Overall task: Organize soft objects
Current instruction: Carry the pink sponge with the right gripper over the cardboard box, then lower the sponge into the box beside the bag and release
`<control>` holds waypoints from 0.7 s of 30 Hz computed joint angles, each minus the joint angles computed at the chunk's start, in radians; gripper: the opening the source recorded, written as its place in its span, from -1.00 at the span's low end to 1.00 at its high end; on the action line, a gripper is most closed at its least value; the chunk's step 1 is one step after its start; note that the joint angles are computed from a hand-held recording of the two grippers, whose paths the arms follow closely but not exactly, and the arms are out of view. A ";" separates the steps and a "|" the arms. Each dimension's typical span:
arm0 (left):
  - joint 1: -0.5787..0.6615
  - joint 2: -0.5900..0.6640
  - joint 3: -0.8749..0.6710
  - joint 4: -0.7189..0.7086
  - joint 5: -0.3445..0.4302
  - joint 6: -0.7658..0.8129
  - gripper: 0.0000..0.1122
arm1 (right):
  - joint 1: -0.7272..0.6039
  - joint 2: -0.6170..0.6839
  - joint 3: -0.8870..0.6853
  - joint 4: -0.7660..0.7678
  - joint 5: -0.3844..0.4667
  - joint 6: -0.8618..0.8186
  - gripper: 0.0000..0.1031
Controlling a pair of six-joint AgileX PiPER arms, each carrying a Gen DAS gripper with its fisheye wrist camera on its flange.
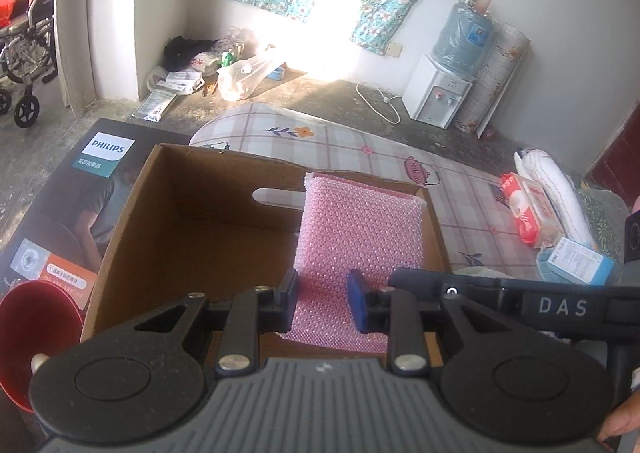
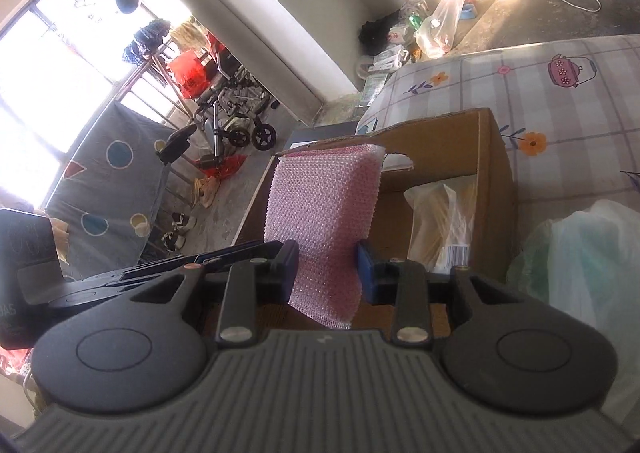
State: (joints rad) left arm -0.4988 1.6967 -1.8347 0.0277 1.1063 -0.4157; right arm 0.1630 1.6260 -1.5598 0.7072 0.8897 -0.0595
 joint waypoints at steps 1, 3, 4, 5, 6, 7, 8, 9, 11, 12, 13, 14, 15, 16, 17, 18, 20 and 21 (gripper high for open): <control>0.023 0.023 -0.014 -0.019 0.005 0.014 -0.50 | 0.017 0.051 -0.054 -0.027 0.014 0.029 -0.39; 0.075 0.068 -0.029 -0.059 0.009 0.049 -0.50 | 0.056 0.151 -0.173 -0.094 0.049 0.101 -0.39; 0.092 0.088 -0.037 -0.072 0.012 0.063 -0.50 | 0.075 0.199 -0.235 -0.132 0.070 0.134 -0.39; 0.109 0.115 -0.049 -0.084 0.019 0.071 -0.51 | 0.085 0.240 -0.286 -0.161 0.087 0.153 -0.39; 0.117 0.137 -0.060 -0.088 0.024 0.071 -0.51 | 0.101 0.292 -0.355 -0.201 0.116 0.178 -0.39; 0.124 0.161 -0.075 -0.087 0.028 0.067 -0.53 | 0.110 0.326 -0.401 -0.224 0.138 0.194 -0.39; 0.130 0.177 -0.080 -0.089 0.027 0.066 -0.53 | 0.105 0.360 -0.432 -0.231 0.156 0.188 -0.39; 0.137 0.193 -0.086 -0.098 0.028 0.064 -0.54 | 0.109 0.405 -0.486 -0.247 0.180 0.202 -0.39; 0.144 0.224 -0.100 -0.110 0.031 0.059 -0.55 | 0.115 0.470 -0.572 -0.273 0.216 0.228 -0.39; 0.148 0.239 -0.108 -0.119 0.032 0.059 -0.55 | 0.117 0.491 -0.599 -0.283 0.227 0.235 -0.39; 0.151 0.252 -0.116 -0.127 0.039 0.061 -0.56 | 0.113 0.516 -0.624 -0.287 0.238 0.239 -0.39; 0.151 0.262 -0.120 -0.124 0.043 0.059 -0.58 | 0.110 0.534 -0.645 -0.289 0.249 0.244 -0.39; 0.151 0.270 -0.124 -0.125 0.048 0.062 -0.67 | 0.103 0.557 -0.671 -0.287 0.258 0.237 -0.39; 0.154 0.282 -0.134 -0.128 0.057 0.062 -0.72 | 0.101 0.565 -0.678 -0.282 0.259 0.229 -0.39; 0.157 0.290 -0.137 -0.129 0.062 0.059 -0.71 | 0.099 0.577 -0.696 -0.273 0.272 0.233 -0.39; 0.159 0.293 -0.136 -0.131 0.063 0.057 -0.71 | 0.097 0.594 -0.720 -0.267 0.288 0.241 -0.39; 0.162 0.299 -0.137 -0.130 0.059 0.054 -0.69 | 0.098 0.608 -0.741 -0.272 0.294 0.250 -0.38; 0.160 0.299 -0.137 -0.126 0.060 0.051 -0.68 | 0.099 0.607 -0.735 -0.273 0.285 0.246 -0.37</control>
